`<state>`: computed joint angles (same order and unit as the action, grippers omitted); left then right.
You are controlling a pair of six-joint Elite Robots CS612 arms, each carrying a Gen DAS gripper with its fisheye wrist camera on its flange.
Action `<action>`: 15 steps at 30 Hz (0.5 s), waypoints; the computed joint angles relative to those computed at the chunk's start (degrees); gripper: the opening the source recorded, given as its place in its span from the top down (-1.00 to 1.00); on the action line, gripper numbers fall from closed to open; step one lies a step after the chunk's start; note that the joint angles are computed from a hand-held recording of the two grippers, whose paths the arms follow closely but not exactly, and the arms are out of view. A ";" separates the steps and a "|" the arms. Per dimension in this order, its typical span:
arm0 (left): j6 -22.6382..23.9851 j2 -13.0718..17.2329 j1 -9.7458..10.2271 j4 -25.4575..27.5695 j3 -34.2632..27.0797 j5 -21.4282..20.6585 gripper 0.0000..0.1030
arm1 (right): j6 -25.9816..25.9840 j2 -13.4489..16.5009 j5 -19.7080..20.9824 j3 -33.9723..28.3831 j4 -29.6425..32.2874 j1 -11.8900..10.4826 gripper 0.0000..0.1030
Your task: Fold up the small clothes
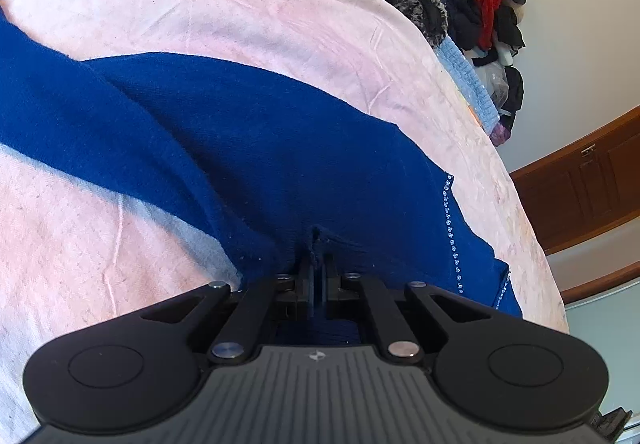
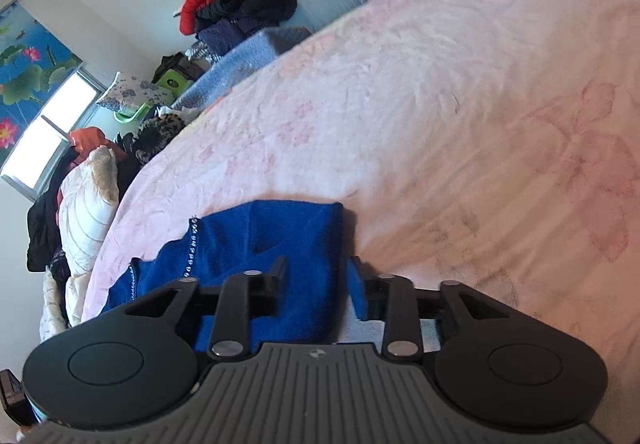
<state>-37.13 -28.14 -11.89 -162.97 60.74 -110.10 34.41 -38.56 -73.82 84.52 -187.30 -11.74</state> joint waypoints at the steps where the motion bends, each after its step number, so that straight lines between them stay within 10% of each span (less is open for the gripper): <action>1: 0.40 0.06 0.04 0.19 -0.13 -0.12 0.94 | -3.19 -0.51 -0.53 0.55 -1.42 0.53 0.26; 5: -0.28 0.52 0.25 0.59 -0.93 -0.55 0.90 | -13.74 -1.85 2.76 1.71 -2.36 2.60 0.22; 8: -2.97 0.71 0.87 -1.33 -0.66 -2.77 0.90 | -20.86 -1.97 5.73 0.06 9.21 3.51 0.11; 13: -11.82 -1.57 3.01 -15.65 5.22 -0.72 0.79 | -20.20 -0.78 4.60 0.83 4.89 3.87 0.08; 15: -17.21 -3.03 3.87 -21.21 8.23 5.60 0.41 | -19.12 -0.45 5.39 1.15 2.95 3.68 0.08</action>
